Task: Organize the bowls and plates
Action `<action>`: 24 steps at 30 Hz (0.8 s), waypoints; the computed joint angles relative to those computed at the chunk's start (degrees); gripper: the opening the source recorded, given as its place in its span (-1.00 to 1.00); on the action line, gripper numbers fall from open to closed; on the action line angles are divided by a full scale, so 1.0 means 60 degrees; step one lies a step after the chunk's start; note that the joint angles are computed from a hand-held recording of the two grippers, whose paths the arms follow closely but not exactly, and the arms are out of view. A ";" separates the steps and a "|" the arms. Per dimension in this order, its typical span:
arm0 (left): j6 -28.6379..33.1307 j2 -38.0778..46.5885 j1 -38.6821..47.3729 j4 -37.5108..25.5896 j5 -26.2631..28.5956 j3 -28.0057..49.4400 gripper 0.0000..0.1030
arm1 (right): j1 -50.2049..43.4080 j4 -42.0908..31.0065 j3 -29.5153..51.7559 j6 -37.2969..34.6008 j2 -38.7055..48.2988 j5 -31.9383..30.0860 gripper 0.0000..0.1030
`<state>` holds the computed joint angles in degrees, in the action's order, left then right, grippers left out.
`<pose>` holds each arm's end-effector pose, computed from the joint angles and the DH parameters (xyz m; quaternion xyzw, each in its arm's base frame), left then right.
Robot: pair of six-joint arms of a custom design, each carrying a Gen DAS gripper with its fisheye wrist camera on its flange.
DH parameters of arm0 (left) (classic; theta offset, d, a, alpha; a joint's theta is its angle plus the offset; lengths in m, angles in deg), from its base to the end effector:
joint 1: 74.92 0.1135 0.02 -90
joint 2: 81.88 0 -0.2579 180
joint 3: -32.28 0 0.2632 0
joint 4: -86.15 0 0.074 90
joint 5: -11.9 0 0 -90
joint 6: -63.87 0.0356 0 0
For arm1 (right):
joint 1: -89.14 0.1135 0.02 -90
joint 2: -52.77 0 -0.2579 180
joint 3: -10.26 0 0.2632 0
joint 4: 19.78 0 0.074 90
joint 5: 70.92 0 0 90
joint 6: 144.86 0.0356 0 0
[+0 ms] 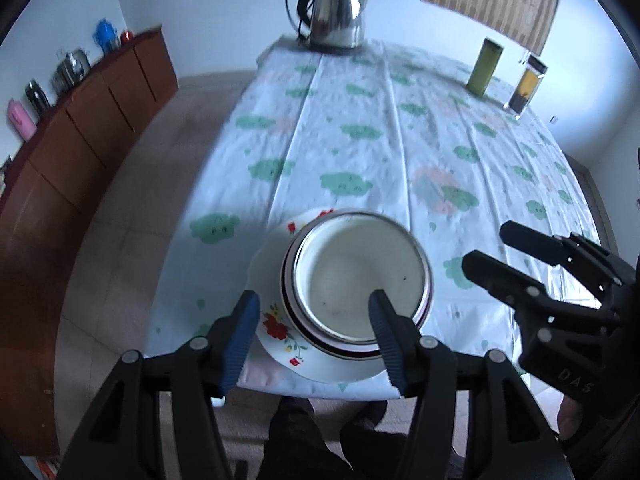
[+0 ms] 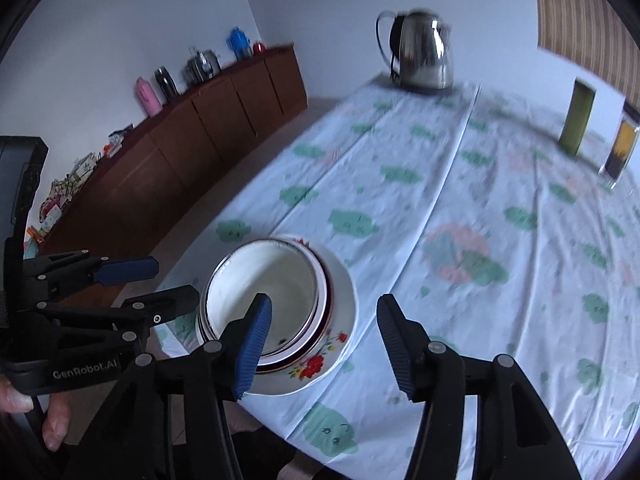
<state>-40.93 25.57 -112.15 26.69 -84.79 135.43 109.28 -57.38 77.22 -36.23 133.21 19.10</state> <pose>0.3275 -0.2436 0.2417 0.1761 0.9562 -0.0483 0.2286 0.2835 0.1040 0.2212 -0.0124 0.9428 0.1104 0.3143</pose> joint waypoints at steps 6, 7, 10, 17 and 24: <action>0.0049 -0.1246 -0.0311 0.1263 -0.0553 -0.1067 0.37 | 0.0390 0.0754 -0.1192 -0.0296 -0.1951 0.1148 0.27; 0.0024 -0.1463 -0.0341 0.1486 -0.0549 -0.1234 0.42 | 0.0471 0.0896 -0.1380 -0.0327 -0.2293 0.1387 0.35; -0.0044 -0.1794 -0.0415 0.1812 -0.0661 -0.1475 0.52 | 0.0594 0.1141 -0.1686 -0.0368 -0.3014 0.1803 0.37; -0.0097 -0.2126 -0.0612 0.2156 -0.1032 -0.1667 0.72 | 0.0663 0.1449 -0.2066 -0.0372 -0.4127 0.2556 0.42; -0.0092 -0.2040 -0.0799 0.2197 -0.1151 -0.1507 0.72 | 0.0619 0.1303 -0.2258 -0.0413 -0.4648 0.2775 0.49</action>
<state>-41.48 13.32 -116.94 39.87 -91.70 126.39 113.00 -49.56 63.67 -38.71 105.33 35.75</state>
